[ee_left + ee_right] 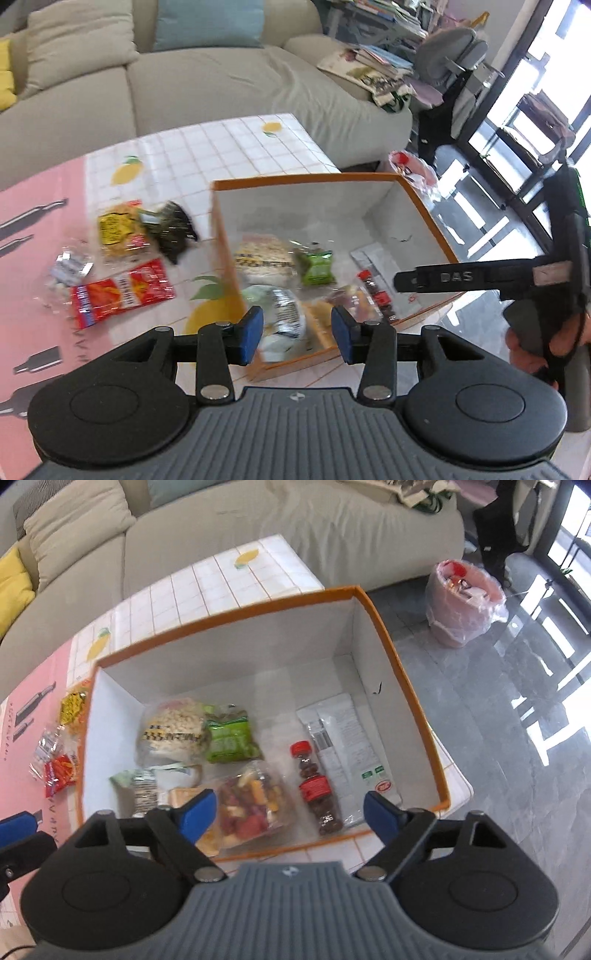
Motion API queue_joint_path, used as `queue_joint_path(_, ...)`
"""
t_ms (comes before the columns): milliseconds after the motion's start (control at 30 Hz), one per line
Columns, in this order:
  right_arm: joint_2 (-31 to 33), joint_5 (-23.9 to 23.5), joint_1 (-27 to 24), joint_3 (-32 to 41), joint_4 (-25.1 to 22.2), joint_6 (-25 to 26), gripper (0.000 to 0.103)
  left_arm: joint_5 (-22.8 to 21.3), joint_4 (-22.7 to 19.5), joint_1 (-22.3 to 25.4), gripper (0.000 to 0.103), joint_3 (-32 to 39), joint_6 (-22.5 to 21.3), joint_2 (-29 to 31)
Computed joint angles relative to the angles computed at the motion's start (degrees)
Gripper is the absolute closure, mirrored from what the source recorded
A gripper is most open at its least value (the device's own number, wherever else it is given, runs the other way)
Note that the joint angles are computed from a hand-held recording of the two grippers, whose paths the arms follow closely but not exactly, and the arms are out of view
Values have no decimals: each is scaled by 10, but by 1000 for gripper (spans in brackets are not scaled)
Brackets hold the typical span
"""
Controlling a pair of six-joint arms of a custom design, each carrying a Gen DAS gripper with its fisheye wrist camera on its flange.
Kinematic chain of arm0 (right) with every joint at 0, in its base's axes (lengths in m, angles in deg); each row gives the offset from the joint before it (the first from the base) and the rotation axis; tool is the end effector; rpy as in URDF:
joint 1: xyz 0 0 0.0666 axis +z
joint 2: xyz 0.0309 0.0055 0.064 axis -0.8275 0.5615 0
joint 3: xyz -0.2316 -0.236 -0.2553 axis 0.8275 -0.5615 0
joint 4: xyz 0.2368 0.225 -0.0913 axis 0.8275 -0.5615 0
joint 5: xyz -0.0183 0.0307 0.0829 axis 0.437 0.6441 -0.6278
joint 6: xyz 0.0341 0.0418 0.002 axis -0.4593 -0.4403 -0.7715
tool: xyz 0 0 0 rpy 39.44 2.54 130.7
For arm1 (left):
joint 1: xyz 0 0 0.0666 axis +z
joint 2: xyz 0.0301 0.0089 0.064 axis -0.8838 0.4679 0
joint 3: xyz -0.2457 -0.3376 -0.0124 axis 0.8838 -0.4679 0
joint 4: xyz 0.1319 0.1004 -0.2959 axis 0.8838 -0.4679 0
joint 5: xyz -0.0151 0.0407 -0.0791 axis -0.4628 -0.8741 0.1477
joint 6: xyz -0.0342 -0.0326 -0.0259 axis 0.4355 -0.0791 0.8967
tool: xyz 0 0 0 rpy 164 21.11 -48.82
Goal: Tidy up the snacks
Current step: 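Move both tools back over the remaining snacks on the table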
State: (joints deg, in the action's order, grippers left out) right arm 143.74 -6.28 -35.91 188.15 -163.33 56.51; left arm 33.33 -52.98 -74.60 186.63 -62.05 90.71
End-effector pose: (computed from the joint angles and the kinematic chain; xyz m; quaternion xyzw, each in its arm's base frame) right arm 0.4388 0.1576 0.5854 0.0040 0.9812 0.0551 0.1848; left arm 0.3454 -0.0824 0.6341 0.0265 0.9525 -0.1306 0.2739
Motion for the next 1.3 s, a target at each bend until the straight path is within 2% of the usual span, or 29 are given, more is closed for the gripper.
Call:
queue_joint_path(67,-25,16,21,-25,36,-11,15,-11,1,12,53,-9,-4,-16)
queue_joint_path(133,-46,35,43,-47,66,-20,8,-21,4,24,53,-21,-8,-32)
queue_joint_path(267,-83,68,95,-92,126,-46,3,-25,15,55,52,-52,-16,-66)
queue_joint_path(433,-103,115,161,-127,169,-70,3,-20,31,102,52,-96,-37,-104)
queue_joint_path(667,-120,190,248,-190,251,-62,3,14,55,180,50,-157,-60,-147)
queue_joint_path(767,-128,184,268,-224,290,-51,3,25,73,205,47,-183,-77,-161)
queue_joint_path(1000,-112,148,284,-240,336,-27,4,43,89,251,47,-213,-104,-152)
queue_joint_path(1067,-105,142,282,-238,354,-14,7,42,96,259,47,-217,-118,-145)
queue_joint_path(1133,-92,131,279,-226,362,2,15,42,104,268,47,-217,-128,-137)
queue_joint_path(1200,-76,127,277,-212,370,19,19,43,112,277,47,-213,-135,-127)
queue_joint_path(1300,-54,125,275,-195,386,48,21,42,127,291,41,-207,-150,-109)
